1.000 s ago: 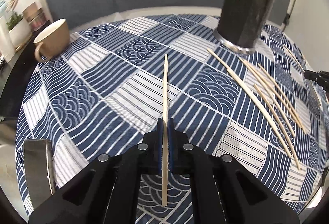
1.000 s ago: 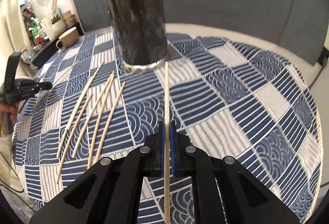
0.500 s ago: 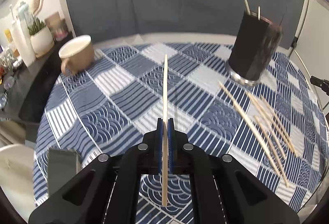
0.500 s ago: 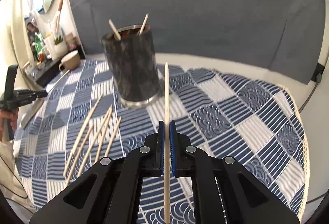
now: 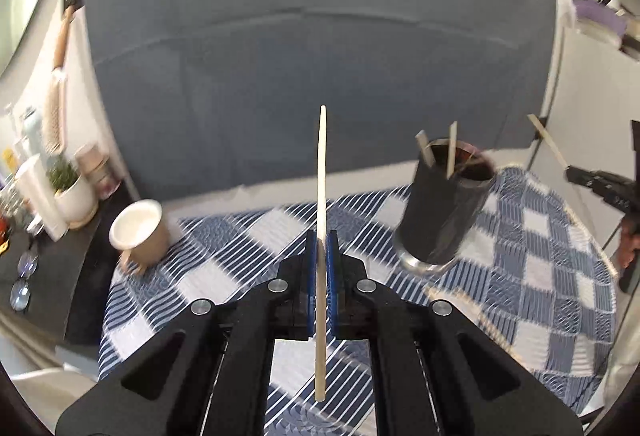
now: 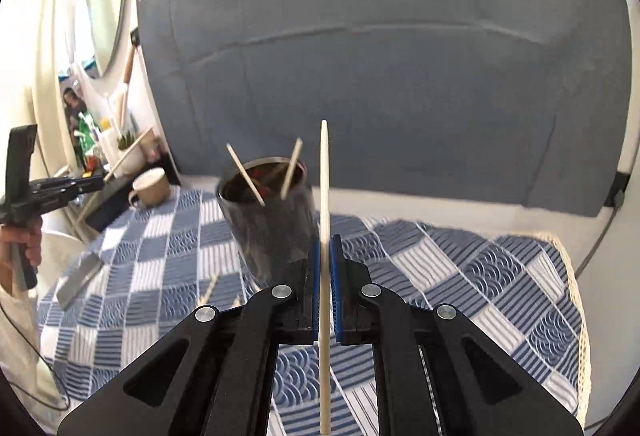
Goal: Organize utensils
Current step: 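Lift both held chopsticks and carry them above the black cup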
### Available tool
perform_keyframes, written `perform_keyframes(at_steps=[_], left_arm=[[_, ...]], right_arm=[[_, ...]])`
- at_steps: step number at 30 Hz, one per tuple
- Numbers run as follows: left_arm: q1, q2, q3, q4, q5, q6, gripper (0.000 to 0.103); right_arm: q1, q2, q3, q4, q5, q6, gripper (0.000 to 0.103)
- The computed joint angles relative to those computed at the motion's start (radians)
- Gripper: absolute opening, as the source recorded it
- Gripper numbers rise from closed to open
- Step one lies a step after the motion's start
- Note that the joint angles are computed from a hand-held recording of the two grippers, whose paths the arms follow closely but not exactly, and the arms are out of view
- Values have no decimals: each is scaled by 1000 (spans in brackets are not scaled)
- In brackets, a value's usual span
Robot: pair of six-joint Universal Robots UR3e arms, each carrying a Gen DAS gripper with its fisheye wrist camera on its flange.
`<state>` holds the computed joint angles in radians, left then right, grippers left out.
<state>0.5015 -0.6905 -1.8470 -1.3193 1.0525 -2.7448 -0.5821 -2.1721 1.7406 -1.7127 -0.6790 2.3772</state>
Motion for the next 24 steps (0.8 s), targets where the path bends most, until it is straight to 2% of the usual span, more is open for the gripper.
perform_keyframes(at_steps=[1,3,5,10,14,17,24], left_arm=[[-82,-59,7,92,48,-65,5],[-141,-123,27,160,48,-110,5],[-227,-199,40,261,89,-175,5],[-376,-347,71,456,138,-263,5],[-434,-473,125,517,110,-302,5],[-475,-547,141,603,110,-324,5],[-466,-669,134,793,-22,-400,5]], right_arm=[[28,22,-7,-52,-7,44,5],[66,57,-17,-118,-5,103,5],[111,96,-23,-202,-14,168,5],[211,191,-32,-409,-25,325,5],[288,277,-71,-542,-64,438,5],[322,333,-88,-641,-52,496,5],[337,450,-93,-929,30,691,5]])
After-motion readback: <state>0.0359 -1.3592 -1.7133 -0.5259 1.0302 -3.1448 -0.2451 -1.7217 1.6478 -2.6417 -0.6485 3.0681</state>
